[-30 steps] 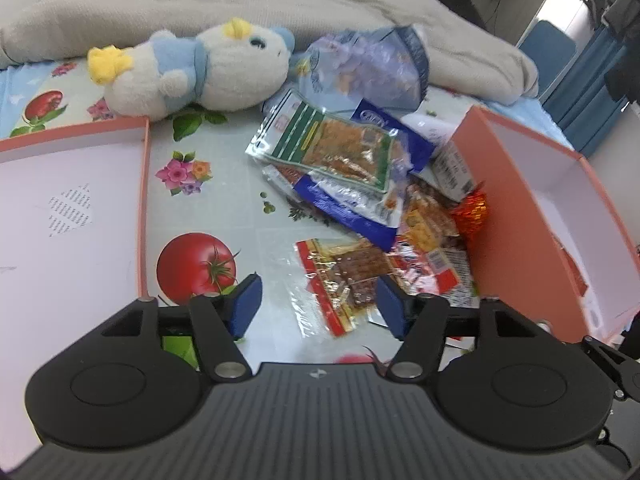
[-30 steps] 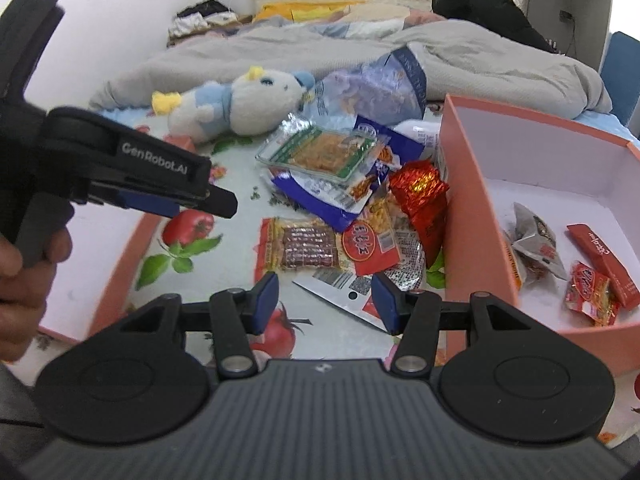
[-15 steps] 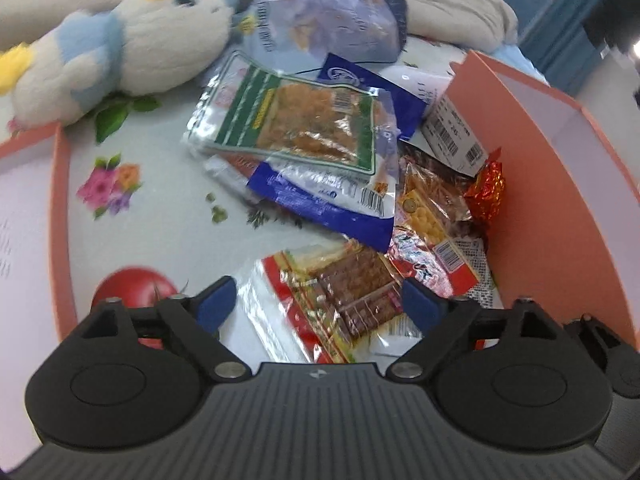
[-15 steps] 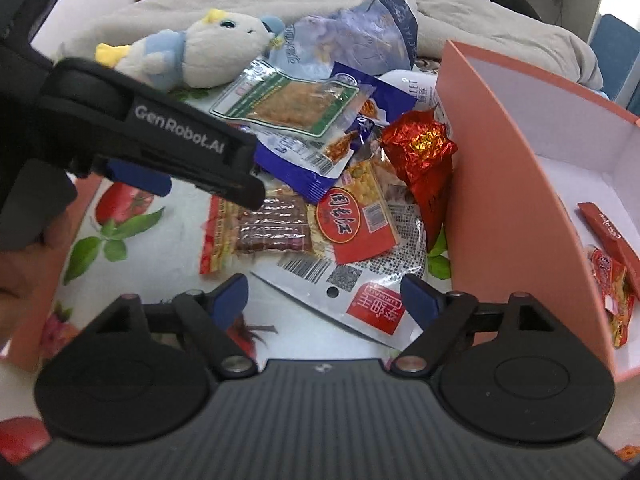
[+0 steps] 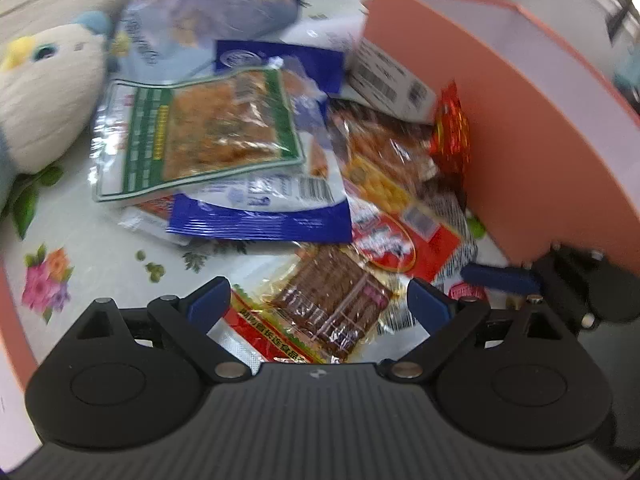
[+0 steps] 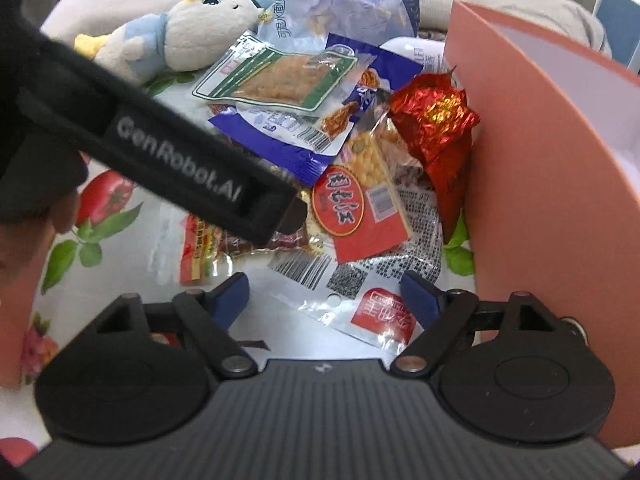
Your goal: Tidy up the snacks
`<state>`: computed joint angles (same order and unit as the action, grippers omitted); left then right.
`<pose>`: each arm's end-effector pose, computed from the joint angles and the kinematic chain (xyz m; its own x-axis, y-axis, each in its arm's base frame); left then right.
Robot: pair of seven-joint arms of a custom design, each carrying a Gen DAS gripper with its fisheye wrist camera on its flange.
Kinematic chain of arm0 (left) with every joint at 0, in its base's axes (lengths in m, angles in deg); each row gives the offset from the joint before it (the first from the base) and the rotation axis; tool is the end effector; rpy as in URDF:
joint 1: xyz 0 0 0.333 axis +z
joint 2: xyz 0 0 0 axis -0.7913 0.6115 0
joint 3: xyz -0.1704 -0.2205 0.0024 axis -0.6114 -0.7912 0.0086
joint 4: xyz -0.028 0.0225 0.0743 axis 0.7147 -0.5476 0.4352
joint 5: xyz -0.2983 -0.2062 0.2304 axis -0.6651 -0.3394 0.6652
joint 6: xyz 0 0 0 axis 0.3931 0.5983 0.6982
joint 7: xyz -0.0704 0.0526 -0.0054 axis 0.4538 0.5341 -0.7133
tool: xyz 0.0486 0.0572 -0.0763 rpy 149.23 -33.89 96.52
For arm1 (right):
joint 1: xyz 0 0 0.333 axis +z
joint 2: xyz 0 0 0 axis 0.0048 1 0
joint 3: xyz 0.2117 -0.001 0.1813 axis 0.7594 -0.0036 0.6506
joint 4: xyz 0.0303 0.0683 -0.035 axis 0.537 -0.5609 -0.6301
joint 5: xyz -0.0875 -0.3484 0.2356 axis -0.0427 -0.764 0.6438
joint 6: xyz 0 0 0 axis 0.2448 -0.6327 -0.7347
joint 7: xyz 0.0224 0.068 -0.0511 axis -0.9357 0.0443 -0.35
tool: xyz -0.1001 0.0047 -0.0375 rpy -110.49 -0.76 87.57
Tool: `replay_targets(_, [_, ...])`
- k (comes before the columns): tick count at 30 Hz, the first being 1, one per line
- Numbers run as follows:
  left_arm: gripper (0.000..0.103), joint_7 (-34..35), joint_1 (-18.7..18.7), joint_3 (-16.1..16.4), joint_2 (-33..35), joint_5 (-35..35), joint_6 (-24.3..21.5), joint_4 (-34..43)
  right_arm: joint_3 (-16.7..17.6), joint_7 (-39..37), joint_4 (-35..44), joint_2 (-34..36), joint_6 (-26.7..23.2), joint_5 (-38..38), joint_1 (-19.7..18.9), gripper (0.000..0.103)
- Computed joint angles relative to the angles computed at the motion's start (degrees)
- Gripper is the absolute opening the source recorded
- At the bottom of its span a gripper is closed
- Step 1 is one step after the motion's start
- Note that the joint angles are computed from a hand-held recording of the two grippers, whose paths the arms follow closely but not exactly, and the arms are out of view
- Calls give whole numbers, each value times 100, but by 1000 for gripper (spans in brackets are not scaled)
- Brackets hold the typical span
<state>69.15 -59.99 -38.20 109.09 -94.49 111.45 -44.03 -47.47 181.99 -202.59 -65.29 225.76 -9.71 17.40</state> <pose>0.6694 -0.2389 0.4277 -0.7338 -0.6633 0.1470 -0.6502 0.6231 -0.4346 0.4806 0.2426 0.4317 -0.1023 -0.9943 -0.0314 -0.8078 0.1015 -0.5806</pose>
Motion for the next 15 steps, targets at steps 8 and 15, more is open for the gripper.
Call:
replay_targets(8, [97,405,-130,49,-1,591,32,-80,-76,-494,-179,-135,298,192,88,37])
replay_targets(15, [83,335,-211,80,-149,866,-25,-209,-97,-1122,-131,-83,376,541,210,4])
